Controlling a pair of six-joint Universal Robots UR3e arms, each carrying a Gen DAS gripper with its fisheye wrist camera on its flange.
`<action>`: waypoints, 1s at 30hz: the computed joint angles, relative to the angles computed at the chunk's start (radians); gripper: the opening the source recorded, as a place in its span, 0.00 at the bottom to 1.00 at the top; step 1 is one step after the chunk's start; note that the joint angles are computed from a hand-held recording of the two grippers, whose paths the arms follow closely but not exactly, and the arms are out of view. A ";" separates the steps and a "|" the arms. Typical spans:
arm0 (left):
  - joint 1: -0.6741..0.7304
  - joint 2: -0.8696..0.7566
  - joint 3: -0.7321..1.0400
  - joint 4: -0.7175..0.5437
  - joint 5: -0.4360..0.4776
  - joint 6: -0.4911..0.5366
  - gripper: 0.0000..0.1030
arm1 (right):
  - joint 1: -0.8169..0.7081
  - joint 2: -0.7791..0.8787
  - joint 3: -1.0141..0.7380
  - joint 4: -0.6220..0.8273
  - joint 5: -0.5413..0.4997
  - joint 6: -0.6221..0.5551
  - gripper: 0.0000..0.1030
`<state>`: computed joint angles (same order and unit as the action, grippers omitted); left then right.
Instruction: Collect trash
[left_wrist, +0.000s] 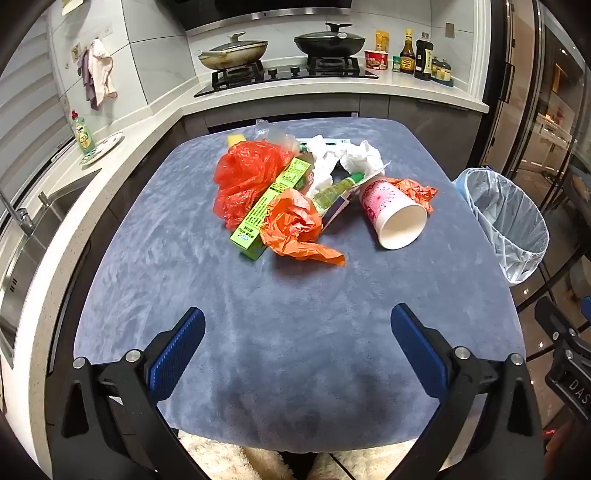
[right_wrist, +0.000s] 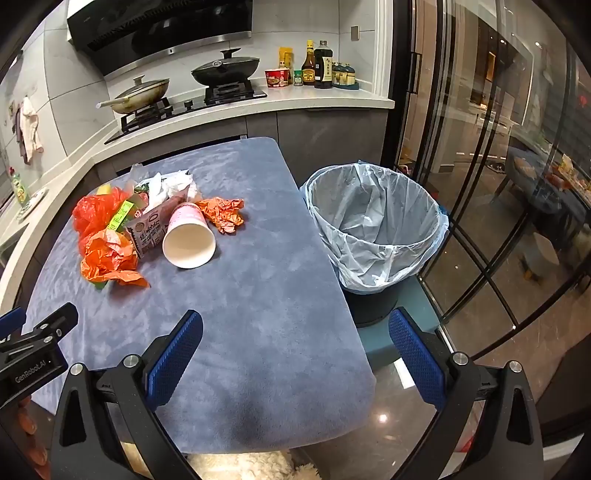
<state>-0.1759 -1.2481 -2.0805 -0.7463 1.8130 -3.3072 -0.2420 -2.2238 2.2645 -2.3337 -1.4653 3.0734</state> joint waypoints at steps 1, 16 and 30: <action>-0.001 -0.001 0.000 0.001 0.001 -0.001 0.93 | -0.005 -0.004 0.001 0.002 0.007 0.000 0.94; -0.011 -0.013 0.019 -0.002 0.012 -0.014 0.93 | 0.017 0.013 -0.006 -0.013 -0.005 0.007 0.94; -0.002 0.010 0.001 0.001 0.011 -0.004 0.93 | 0.032 0.012 -0.002 -0.024 -0.011 0.012 0.94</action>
<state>-0.1783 -1.2383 -2.0799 -0.7457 1.8236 -3.3111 -0.2104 -2.2115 2.2621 -2.3575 -1.4763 3.0856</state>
